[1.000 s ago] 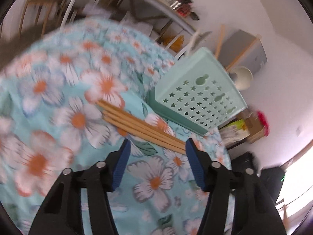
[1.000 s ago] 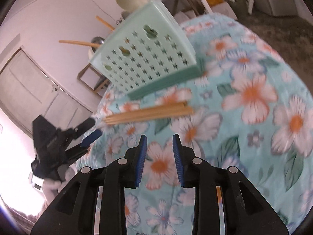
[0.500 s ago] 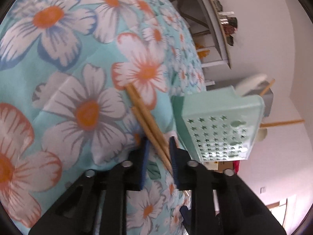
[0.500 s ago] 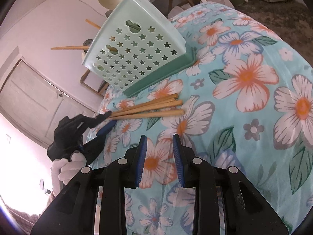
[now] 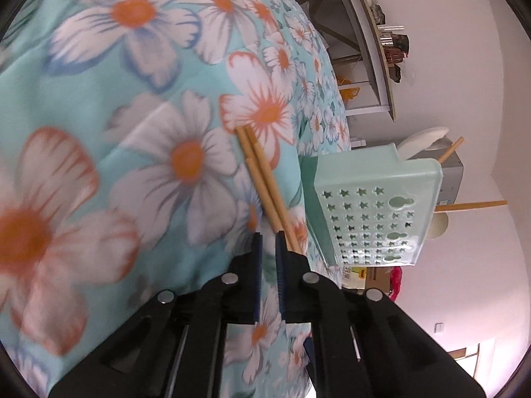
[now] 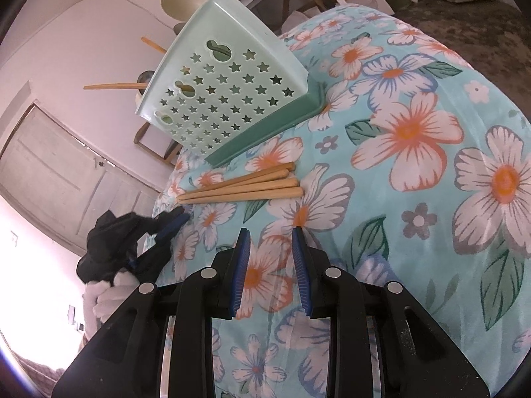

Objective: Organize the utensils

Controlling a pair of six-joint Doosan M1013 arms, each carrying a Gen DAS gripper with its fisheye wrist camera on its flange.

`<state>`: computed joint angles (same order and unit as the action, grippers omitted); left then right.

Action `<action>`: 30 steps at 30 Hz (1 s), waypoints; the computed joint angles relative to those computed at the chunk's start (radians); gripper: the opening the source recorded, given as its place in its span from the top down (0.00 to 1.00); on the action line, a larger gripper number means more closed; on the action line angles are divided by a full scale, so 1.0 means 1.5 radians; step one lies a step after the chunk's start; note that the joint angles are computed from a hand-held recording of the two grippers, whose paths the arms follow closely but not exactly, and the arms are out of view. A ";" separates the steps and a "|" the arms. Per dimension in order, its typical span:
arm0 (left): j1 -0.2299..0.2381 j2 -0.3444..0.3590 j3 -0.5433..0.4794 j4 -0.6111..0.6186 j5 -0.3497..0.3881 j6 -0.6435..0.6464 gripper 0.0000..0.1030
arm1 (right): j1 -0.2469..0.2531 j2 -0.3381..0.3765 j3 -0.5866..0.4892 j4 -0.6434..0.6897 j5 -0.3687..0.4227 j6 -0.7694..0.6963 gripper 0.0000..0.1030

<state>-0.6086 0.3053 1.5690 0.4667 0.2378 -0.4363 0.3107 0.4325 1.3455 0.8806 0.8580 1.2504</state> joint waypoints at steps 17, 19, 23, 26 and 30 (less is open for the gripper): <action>-0.025 0.025 -0.098 -0.050 0.205 0.335 0.79 | 0.015 0.016 -0.051 -0.063 -0.013 0.023 0.72; -0.025 0.028 -0.100 -0.055 0.212 0.339 0.79 | 0.026 0.034 -0.087 -0.080 -0.018 0.004 0.72; -0.027 0.025 -0.095 -0.050 0.213 0.332 0.79 | 0.054 0.089 -0.174 -0.155 0.002 0.000 0.72; -0.029 0.020 -0.089 -0.032 0.220 0.321 0.79 | 0.076 0.134 -0.237 -0.255 0.045 0.039 0.75; -0.029 0.009 -0.073 -0.013 0.220 0.307 0.79 | 0.083 0.125 -0.228 -0.265 0.057 0.010 0.75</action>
